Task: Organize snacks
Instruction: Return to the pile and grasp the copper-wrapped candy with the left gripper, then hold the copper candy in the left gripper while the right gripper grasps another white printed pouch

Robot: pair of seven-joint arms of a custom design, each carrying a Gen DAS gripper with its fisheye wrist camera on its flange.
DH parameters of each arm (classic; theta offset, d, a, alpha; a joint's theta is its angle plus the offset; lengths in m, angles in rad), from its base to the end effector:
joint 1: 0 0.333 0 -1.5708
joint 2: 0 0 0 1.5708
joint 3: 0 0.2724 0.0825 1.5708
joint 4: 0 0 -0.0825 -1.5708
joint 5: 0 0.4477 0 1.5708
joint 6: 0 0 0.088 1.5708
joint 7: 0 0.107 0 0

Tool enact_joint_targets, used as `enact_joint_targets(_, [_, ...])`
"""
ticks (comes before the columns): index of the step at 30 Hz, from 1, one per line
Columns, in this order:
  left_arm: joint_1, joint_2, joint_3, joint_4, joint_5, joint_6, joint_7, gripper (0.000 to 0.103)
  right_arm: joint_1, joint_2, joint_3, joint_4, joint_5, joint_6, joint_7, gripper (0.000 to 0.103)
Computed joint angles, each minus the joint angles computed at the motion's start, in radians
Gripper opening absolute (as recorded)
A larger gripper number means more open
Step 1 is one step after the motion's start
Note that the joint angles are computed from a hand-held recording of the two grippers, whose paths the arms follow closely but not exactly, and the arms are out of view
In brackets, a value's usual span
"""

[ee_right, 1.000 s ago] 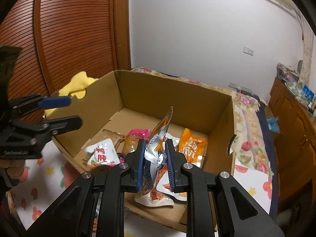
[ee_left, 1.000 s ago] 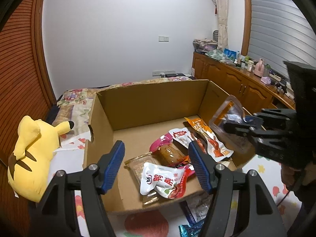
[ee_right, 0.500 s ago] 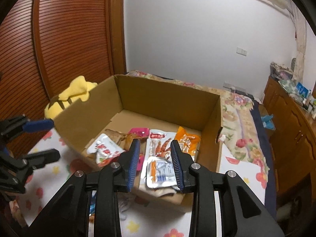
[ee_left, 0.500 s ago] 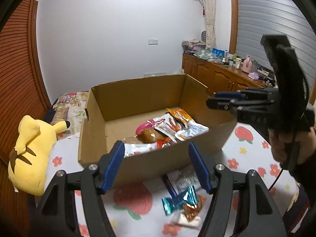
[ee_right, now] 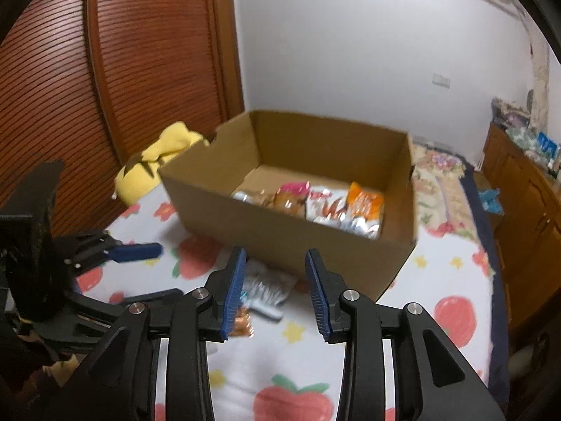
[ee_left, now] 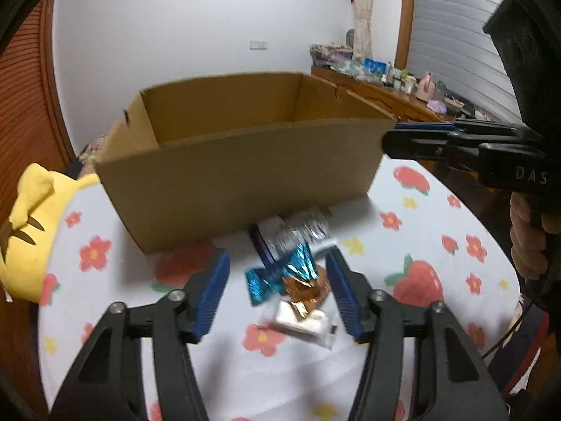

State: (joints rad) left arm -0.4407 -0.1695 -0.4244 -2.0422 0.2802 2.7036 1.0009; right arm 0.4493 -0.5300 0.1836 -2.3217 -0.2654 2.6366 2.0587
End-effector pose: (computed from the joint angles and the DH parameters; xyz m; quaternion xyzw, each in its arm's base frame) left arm 0.3919 -0.4919 0.5422 -0.4555 0.7889 -0.3789 0.1632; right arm 0.4168 0.3262 0.5805 -0.7385 0.5233 -0.2370 0.3531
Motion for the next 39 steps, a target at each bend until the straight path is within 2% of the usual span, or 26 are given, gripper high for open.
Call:
enact_joint_targets(5, [-0.019,0.041,0.004,0.014,-0.035,0.003,0.025,0.051,0.024,0.035,-0.021,-0.007,0.044,-0.013,-0.028,0.036])
enact_joint_targets(9, [-0.036,0.08,0.015,0.039,-0.06,-0.016,0.05,0.051,0.04,0.064,-0.046,-0.01,0.098,-0.001,-0.057,0.041])
enact_joint_targets(14, [-0.059,0.122,0.03,0.071,-0.107,-0.059,0.099,0.052,0.033,0.114,-0.047,0.004,0.123,0.002,-0.077,0.045])
enact_joint_targets(22, [-0.075,0.15,0.042,0.097,-0.065,-0.087,0.064,0.053,0.029,0.135,-0.054,0.001,0.151,0.016,-0.095,0.047])
enact_joint_targets(24, [-0.078,0.146,0.045,0.09,-0.059,-0.079,0.058,0.048,0.029,0.137,-0.057,0.0,0.159,0.021,-0.098,0.047])
enact_joint_targets(25, [-0.078,0.139,0.045,0.081,-0.064,-0.075,0.06,0.037,0.031,0.139,-0.06,0.0,0.167,0.021,-0.104,0.048])
enact_joint_targets(29, [-0.076,0.117,0.046,0.05,-0.099,-0.056,0.077,0.023,0.032,0.157,-0.06,0.013,0.177,0.015,-0.122,0.051])
enact_joint_targets(33, [-0.068,0.068,0.04,0.001,-0.117,-0.029,0.066,0.019,0.036,0.194,-0.058,0.038,0.191,0.02,-0.135,0.054])
enact_joint_targets(39, [-0.053,-0.019,0.043,-0.085,-0.209,0.007,0.116,0.019,0.026,0.244,-0.045,0.075,0.179,0.024,-0.12,0.058])
